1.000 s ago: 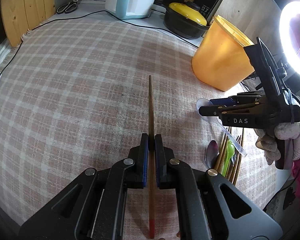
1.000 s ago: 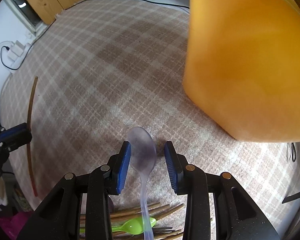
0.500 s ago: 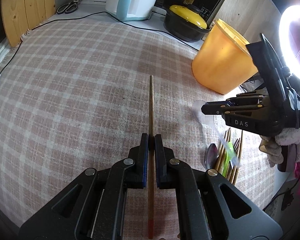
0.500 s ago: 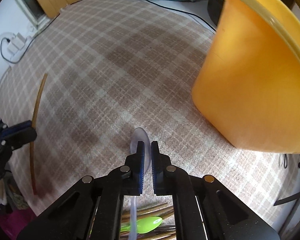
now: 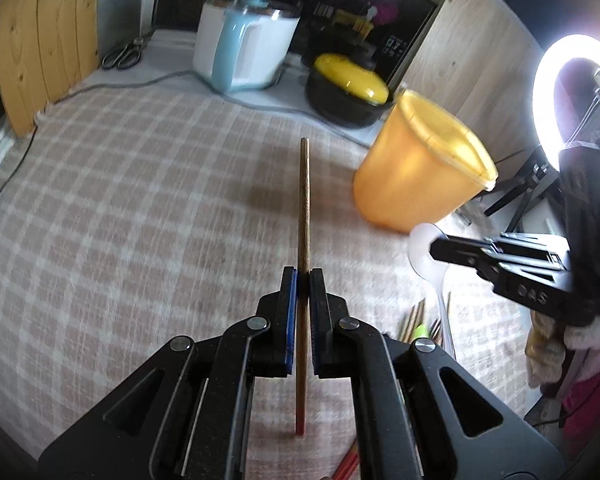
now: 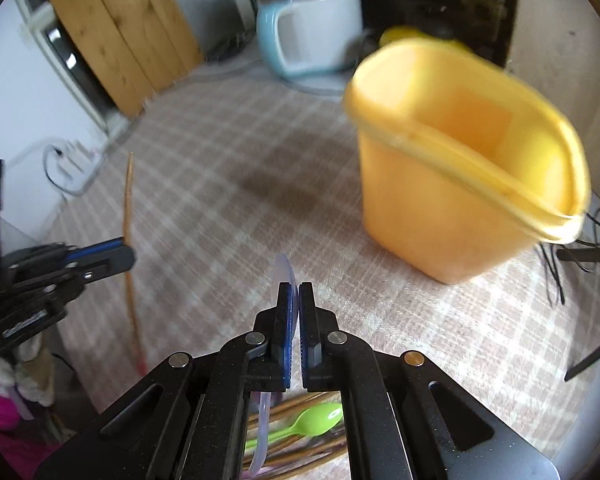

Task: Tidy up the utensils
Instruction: 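Carry the chopstick and clear spoon with both tools and lower them into the yellow container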

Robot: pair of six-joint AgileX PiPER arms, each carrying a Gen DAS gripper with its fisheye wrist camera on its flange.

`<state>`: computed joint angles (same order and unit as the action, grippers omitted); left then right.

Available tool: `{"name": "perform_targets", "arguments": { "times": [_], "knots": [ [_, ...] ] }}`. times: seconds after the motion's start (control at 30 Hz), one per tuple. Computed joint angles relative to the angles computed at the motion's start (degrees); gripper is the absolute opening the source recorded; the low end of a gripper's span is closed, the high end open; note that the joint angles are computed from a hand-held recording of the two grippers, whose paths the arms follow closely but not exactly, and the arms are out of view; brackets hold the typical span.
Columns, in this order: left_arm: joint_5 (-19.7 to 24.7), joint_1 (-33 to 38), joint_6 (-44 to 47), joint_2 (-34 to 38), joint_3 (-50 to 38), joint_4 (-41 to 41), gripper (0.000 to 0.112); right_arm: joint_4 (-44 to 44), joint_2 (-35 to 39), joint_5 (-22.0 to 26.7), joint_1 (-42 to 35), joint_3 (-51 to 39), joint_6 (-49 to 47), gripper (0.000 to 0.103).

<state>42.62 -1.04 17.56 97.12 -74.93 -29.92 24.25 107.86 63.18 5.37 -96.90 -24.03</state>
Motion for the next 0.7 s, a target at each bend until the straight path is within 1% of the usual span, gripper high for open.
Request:
{"name": "perform_targets", "arguments": {
  "times": [0.13, 0.2, 0.3, 0.4, 0.53, 0.67, 0.7],
  "knots": [
    [0.67, -0.39, -0.38, 0.31, -3.55, -0.81, 0.004, 4.41, -5.33, -2.91, -3.18, 4.23, -1.69, 0.002],
    [1.24, -0.52, -0.43, 0.54, -5.79, -1.35, 0.004, 6.59, -6.24, -3.52, -4.42, 4.28, -1.78, 0.002],
    [1.83, -0.83, -0.44, 0.94, -8.97, -1.93, 0.004, 7.00, -9.23, -6.62, -5.37, 5.89, -1.75, 0.002],
    [2.82, -1.38, -0.88, 1.62, -12.87, -2.16, 0.004, 8.64, -11.75, -8.71, -7.26, 6.41, -2.10, 0.002],
    [4.28, -2.26, -1.52, 3.42, -18.83, -2.54, 0.004, 8.64, -12.08, -11.33, -8.68, 3.85, -1.16, 0.002],
    [5.48, -3.56, -2.82, 5.18, -24.71, -1.82, 0.004, 6.86, -11.10, -15.24, -8.90, 1.36, 1.34, 0.002],
    [5.96, -3.87, -3.22, 5.95, -26.78, -1.63, 0.004, 7.25, -11.12, -15.13, -9.52, 0.93, 1.07, 0.002]
  ]
}}
